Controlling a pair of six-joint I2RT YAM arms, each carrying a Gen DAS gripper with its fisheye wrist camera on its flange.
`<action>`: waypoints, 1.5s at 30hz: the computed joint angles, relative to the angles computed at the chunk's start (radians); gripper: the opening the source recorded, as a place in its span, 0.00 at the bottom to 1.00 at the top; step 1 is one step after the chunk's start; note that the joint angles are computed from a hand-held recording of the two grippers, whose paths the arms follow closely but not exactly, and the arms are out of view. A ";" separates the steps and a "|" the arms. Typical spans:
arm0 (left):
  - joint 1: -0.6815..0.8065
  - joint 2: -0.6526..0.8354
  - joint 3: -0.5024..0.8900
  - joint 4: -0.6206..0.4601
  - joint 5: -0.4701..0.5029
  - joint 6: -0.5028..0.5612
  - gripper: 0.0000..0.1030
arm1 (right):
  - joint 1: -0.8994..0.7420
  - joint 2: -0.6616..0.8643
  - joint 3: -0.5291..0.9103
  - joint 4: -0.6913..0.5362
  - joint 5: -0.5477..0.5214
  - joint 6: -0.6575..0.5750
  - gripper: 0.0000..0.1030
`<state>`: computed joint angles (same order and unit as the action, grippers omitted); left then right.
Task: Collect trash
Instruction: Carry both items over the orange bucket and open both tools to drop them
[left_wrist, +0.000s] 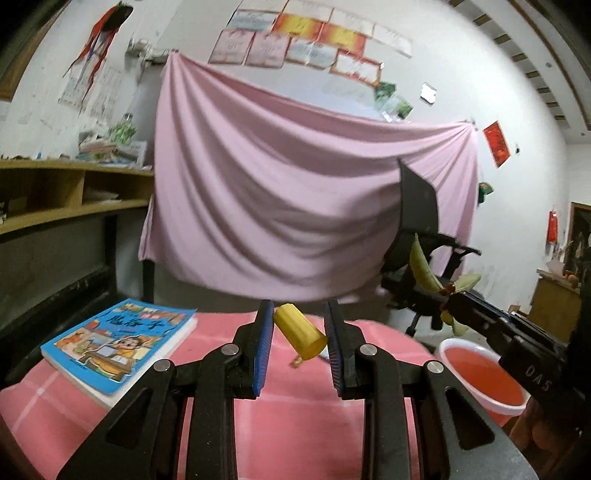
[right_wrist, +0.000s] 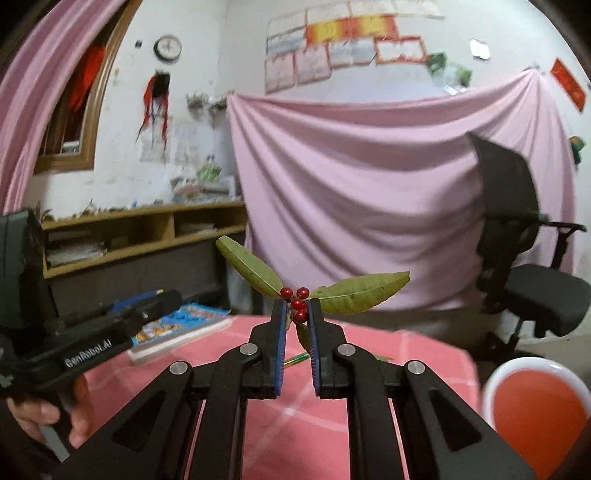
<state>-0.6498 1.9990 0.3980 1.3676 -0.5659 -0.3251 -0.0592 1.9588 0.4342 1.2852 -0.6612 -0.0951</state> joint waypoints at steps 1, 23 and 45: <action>-0.032 0.008 0.003 0.025 -0.032 0.010 0.23 | -0.011 0.001 -0.007 0.022 -0.002 0.015 0.09; -0.290 0.163 0.658 -0.510 -0.117 0.100 0.23 | -0.499 0.161 0.157 0.061 -0.168 0.185 0.10; -0.206 0.570 1.530 -1.333 0.342 -0.172 0.23 | -0.581 0.256 0.486 -0.620 -0.081 0.119 0.11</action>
